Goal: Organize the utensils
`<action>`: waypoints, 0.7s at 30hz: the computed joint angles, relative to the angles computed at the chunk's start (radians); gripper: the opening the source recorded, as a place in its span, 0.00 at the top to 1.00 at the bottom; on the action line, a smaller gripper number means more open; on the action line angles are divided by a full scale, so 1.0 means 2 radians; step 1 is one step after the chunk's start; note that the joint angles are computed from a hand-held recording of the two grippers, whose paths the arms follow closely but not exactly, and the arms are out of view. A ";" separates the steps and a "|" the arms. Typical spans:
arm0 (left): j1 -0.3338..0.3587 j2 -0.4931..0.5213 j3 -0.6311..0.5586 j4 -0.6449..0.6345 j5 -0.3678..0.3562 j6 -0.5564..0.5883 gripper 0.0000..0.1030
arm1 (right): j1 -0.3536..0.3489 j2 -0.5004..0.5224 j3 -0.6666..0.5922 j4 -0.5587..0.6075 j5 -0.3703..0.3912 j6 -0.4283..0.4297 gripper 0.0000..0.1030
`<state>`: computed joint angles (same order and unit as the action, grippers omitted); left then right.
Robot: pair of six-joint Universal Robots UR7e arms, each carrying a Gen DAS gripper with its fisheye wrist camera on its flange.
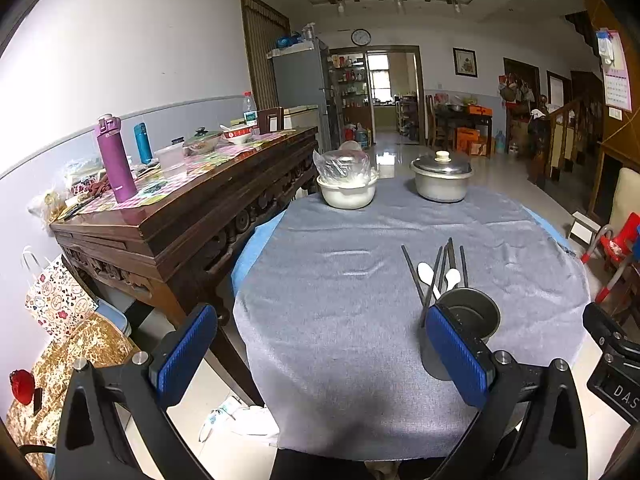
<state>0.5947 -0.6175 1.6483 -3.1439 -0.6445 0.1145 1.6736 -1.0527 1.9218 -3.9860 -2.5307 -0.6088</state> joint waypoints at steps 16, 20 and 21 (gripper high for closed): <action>-0.001 0.002 0.004 0.016 -0.007 -0.001 0.00 | 0.003 -0.001 0.001 0.006 -0.012 -0.012 0.00; -0.001 0.000 0.004 0.038 -0.004 -0.004 0.00 | 0.002 -0.001 0.000 0.017 -0.014 -0.005 0.00; -0.001 0.000 0.004 0.038 -0.003 -0.003 0.00 | 0.003 0.000 -0.002 0.017 -0.016 -0.006 0.00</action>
<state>0.5932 -0.6182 1.6567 -3.0682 -0.6504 0.1091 1.6788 -1.0524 1.9183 -3.9519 -2.5622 -0.6206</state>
